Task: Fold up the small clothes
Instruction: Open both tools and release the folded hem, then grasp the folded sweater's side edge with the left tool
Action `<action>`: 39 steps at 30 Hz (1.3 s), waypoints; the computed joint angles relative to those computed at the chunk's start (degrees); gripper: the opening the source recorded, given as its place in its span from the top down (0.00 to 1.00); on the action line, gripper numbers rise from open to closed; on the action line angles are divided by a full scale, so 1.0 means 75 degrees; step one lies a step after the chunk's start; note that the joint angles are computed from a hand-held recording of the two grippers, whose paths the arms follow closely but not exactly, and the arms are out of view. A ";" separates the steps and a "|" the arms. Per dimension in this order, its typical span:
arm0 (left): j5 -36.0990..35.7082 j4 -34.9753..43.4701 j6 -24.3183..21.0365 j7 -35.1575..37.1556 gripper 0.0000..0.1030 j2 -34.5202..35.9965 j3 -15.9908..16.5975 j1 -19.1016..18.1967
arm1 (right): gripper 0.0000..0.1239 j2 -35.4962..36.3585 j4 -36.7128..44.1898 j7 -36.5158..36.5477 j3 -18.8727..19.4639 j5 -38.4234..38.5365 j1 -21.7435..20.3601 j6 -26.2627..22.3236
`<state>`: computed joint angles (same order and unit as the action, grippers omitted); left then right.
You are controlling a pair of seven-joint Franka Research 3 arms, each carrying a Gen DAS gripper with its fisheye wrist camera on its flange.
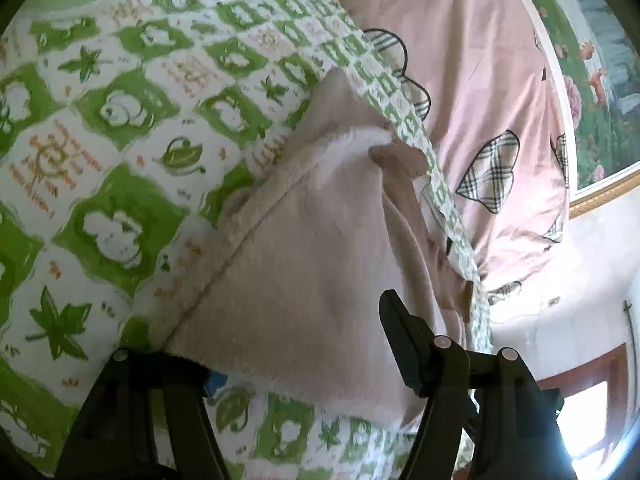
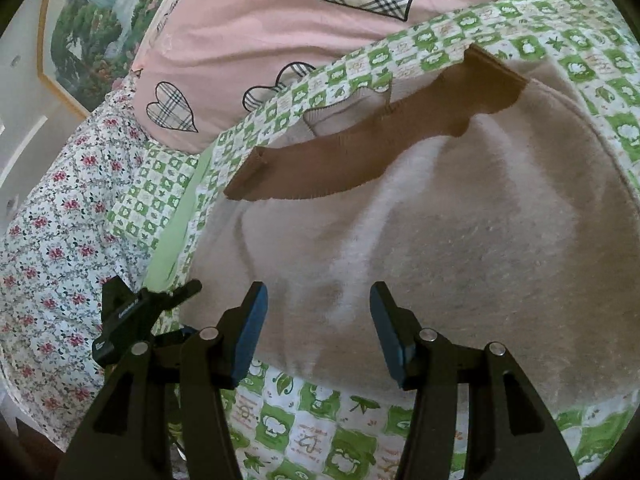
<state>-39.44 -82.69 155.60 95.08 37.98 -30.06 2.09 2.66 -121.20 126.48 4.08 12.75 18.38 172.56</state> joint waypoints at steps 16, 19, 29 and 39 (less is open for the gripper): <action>0.1095 -0.0073 0.0984 0.0914 0.91 -0.0340 -0.0333 -0.0093 | 0.56 -0.0434 -0.0566 0.0123 -0.0061 0.0242 -0.0273 0.0193; 0.1465 0.0163 0.0922 0.1379 0.91 -0.0408 -0.0460 -0.0331 | 0.56 -0.0541 -0.0612 -0.0774 -0.0095 0.1265 -0.0290 0.0277; 0.2869 0.1367 0.0055 0.1636 0.91 0.0082 0.0152 -0.1916 | 0.38 0.0156 0.1174 -0.6537 -0.0218 0.7236 -0.0550 -0.1421; 0.3207 0.1181 -0.0188 0.1755 0.91 0.0009 0.0302 -0.2059 | 0.36 0.3232 0.4981 -0.7000 0.0389 0.7962 -0.1581 -0.4230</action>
<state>-15.39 -73.83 154.19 108.25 38.06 -27.79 -13.36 26.90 -83.84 73.97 7.01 72.46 6.52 140.83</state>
